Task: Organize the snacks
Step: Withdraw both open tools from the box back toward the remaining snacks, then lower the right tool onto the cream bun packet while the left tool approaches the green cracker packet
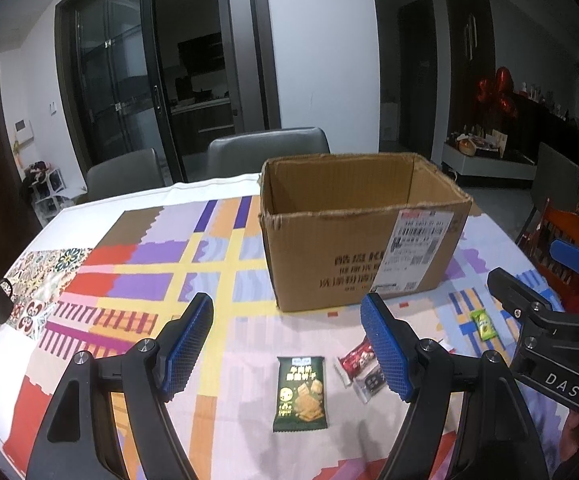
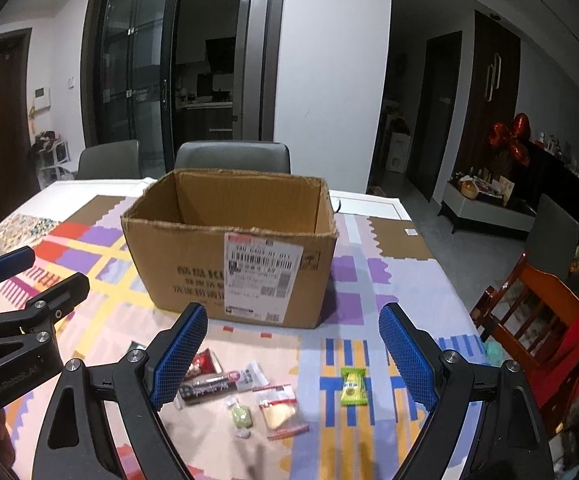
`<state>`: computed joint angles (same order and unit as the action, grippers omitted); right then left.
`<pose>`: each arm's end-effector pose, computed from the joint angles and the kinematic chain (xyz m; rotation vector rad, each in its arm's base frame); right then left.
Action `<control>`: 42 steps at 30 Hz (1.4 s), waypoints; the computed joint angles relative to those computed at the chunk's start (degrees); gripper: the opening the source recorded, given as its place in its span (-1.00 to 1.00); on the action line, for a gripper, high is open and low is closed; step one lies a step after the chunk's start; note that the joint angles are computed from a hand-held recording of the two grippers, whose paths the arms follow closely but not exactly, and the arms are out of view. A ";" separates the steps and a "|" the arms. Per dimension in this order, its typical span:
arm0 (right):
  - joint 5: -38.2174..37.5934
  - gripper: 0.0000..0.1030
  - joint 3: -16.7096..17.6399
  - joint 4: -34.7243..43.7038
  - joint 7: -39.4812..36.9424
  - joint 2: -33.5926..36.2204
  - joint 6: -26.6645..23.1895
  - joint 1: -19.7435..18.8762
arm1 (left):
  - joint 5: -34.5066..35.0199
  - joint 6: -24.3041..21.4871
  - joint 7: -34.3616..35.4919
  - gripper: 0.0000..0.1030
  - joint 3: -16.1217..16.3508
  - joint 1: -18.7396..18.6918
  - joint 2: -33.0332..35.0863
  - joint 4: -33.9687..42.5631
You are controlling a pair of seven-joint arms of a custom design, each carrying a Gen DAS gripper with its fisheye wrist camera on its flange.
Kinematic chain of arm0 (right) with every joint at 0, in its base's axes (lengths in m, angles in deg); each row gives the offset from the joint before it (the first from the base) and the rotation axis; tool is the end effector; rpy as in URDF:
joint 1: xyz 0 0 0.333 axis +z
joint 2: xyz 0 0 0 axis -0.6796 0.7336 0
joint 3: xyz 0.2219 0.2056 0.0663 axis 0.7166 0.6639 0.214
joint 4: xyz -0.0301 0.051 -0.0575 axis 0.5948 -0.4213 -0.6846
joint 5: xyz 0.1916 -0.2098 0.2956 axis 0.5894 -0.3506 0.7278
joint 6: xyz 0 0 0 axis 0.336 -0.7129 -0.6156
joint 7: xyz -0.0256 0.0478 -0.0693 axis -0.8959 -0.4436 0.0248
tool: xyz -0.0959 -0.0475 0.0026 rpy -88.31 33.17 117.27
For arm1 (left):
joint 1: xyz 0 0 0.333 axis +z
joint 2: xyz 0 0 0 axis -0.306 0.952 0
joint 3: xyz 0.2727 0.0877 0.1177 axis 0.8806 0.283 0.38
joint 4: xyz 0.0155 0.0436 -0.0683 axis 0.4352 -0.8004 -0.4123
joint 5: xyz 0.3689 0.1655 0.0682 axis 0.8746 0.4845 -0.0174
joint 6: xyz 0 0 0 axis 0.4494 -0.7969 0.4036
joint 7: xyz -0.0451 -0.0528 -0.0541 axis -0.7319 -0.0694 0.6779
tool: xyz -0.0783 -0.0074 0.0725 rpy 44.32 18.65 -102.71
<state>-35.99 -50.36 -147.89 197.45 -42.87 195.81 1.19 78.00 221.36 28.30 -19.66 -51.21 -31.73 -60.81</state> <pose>0.6076 0.4629 0.3954 -1.4398 1.9552 -1.0836 0.6561 -0.3946 0.3842 -1.2481 2.0562 -0.9645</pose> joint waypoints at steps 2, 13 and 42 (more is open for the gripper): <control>-0.07 0.73 0.03 -0.31 0.07 0.18 0.11 0.09 | 0.54 0.76 -0.95 0.48 1.30 -0.87 0.14 -0.72; 1.83 0.72 0.00 0.04 -1.29 2.65 0.87 0.26 | -2.30 0.26 2.77 0.48 -1.63 1.37 2.17 -1.49; 9.75 0.53 -0.46 -0.61 -2.95 6.68 3.78 -0.77 | -7.72 -3.37 8.43 0.44 -4.92 3.19 7.57 1.42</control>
